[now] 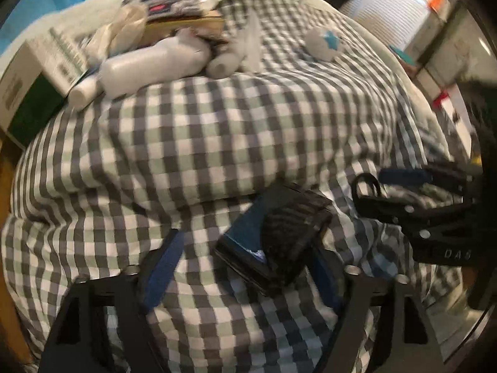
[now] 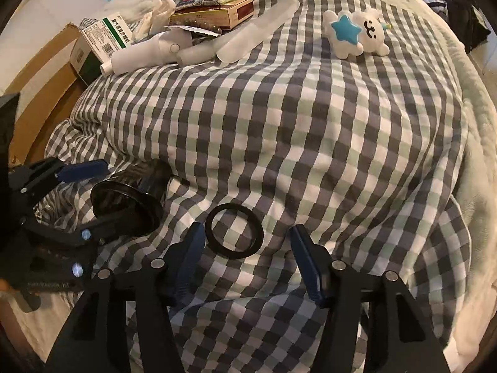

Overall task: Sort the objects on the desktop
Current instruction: 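Grasp the black cup with the left gripper while the right grasps the black ring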

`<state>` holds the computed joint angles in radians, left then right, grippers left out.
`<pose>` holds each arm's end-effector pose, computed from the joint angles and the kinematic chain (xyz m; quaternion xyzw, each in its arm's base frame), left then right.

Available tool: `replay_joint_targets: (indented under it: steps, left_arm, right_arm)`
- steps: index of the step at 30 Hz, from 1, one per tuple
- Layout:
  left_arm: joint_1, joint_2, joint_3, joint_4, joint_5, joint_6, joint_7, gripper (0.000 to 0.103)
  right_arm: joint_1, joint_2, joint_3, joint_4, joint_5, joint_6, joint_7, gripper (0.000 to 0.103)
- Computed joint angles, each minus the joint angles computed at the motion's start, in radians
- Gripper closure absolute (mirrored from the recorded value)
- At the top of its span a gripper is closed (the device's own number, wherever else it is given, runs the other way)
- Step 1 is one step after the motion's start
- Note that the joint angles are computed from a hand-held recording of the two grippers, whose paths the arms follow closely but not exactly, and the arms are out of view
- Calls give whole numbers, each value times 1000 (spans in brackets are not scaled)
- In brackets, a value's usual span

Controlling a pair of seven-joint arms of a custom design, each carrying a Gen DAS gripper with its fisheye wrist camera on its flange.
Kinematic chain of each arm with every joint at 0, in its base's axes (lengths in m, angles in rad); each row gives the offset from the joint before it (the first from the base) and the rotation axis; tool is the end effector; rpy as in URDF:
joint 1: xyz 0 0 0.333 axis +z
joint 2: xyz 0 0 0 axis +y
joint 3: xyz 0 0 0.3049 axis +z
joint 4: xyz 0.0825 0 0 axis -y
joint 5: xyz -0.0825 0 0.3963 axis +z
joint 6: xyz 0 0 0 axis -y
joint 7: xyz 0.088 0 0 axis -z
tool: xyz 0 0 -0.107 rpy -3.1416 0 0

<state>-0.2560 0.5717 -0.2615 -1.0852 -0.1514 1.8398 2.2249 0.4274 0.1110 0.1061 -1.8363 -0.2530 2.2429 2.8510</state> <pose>0.6632 -0.3276 0.5160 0.2337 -0.9566 0.1731 0.0175 0.5474 0.3124 0.4823 -0.4500 0.8748 -0.0850 0.1582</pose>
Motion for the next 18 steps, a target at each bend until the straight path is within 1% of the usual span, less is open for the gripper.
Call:
replay_joint_targets:
  steps: [2, 4, 7, 8, 9, 10, 11, 12, 14, 16, 18]
  left_arm:
    - [-1, 29, 3, 47, 3, -26, -10, 63]
    - [5, 42, 0, 68, -6, -37, -6, 76]
    - [15, 39, -3, 65, -21, -28, 2, 88]
    - [18, 38, -2, 65, -23, -26, 4, 91]
    - [21, 46, -1, 80, -25, -33, 2, 91]
    - [22, 59, 0, 106, -27, -45, -3, 91]
    - [20, 78, 1, 136, -29, -56, -11, 91]
    - [21, 85, 0, 150, -34, -57, -17, 91]
    - [25, 96, -2, 178, -41, -59, -20, 91]
    - [25, 93, -3, 171, -45, -22, -16, 92]
    - [31, 67, -1, 130, -42, 31, 3, 92]
  right_arm:
    - [-1, -6, -1, -11, 3, 6, 7, 51]
    - [-3, -7, -1, -11, 8, 0, 3, 55]
    - [-3, -8, 0, -7, 7, -15, 1, 61]
    - [-3, -10, 1, -9, 7, -17, 2, 64]
    - [-3, -13, 1, -10, 4, -22, 4, 72]
    - [-2, -15, 2, -7, 1, -38, 3, 77]
    - [-2, -20, 3, -12, 1, -36, 0, 86]
    - [-3, -27, 3, -20, 2, -29, 1, 89]
    - [-6, -38, 5, -32, 12, -14, -5, 91]
    - [-8, -48, 8, -46, 23, 11, -8, 91]
    - [-7, -46, 12, -39, 18, 3, -13, 91]
